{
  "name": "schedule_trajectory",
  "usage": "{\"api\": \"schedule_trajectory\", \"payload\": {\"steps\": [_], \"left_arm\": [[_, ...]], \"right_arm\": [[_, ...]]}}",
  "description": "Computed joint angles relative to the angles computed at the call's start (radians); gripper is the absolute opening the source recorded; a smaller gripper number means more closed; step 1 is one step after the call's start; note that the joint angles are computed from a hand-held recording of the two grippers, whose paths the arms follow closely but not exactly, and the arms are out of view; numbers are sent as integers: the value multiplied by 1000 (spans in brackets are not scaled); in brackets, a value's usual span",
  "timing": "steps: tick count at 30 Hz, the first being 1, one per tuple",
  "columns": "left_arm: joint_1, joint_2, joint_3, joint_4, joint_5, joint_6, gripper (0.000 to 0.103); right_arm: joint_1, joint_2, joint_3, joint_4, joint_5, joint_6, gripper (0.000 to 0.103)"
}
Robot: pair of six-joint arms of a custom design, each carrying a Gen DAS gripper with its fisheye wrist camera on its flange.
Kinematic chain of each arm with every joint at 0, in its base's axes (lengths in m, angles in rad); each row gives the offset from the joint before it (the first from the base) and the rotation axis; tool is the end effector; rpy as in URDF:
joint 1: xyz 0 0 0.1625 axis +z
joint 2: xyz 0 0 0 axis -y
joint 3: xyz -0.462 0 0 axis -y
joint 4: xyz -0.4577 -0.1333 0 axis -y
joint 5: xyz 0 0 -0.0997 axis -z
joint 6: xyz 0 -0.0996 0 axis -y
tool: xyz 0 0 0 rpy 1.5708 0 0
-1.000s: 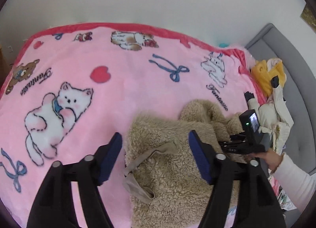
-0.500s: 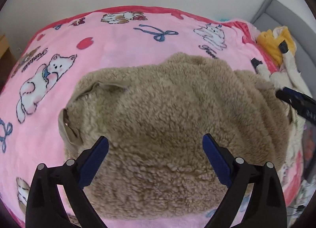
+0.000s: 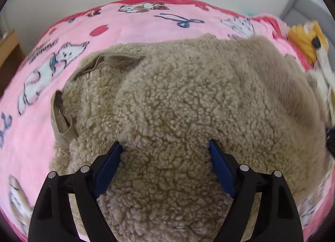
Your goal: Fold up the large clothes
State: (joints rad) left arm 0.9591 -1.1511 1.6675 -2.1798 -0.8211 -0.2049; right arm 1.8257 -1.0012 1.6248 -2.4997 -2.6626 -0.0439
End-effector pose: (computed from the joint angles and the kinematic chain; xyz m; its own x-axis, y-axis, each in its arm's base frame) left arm -0.2329 -0.6823 0.2950 -0.7384 0.1951 -0.6455 0.4306 0.8731 -0.2286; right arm 0.2274 -0.6947 0.2705 -0.5022 0.1013 0.8588 -0.2628 0.9283 -0.2631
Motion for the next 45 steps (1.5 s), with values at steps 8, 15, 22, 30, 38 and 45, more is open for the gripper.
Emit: {"api": "schedule_trajectory", "payload": {"steps": [8, 15, 22, 30, 38, 45], "left_arm": [[-2, 26, -28, 40, 20, -37, 91], [0, 12, 0, -25, -1, -5, 93], [3, 14, -9, -11, -14, -13, 96], [9, 18, -29, 5, -38, -46, 96], [6, 37, -44, 34, -12, -67, 98], [7, 48, -73, 97, -13, -125, 98]], "right_arm": [[4, -73, -11, -164, 341, -94, 64], [-17, 34, -198, -152, 448, -207, 93], [-69, 103, -299, 213, 487, 17, 46], [-46, 40, -242, 120, 456, 0, 18], [-83, 132, -291, 78, 381, -11, 28], [-31, -42, -146, -107, 471, -40, 88]]}}
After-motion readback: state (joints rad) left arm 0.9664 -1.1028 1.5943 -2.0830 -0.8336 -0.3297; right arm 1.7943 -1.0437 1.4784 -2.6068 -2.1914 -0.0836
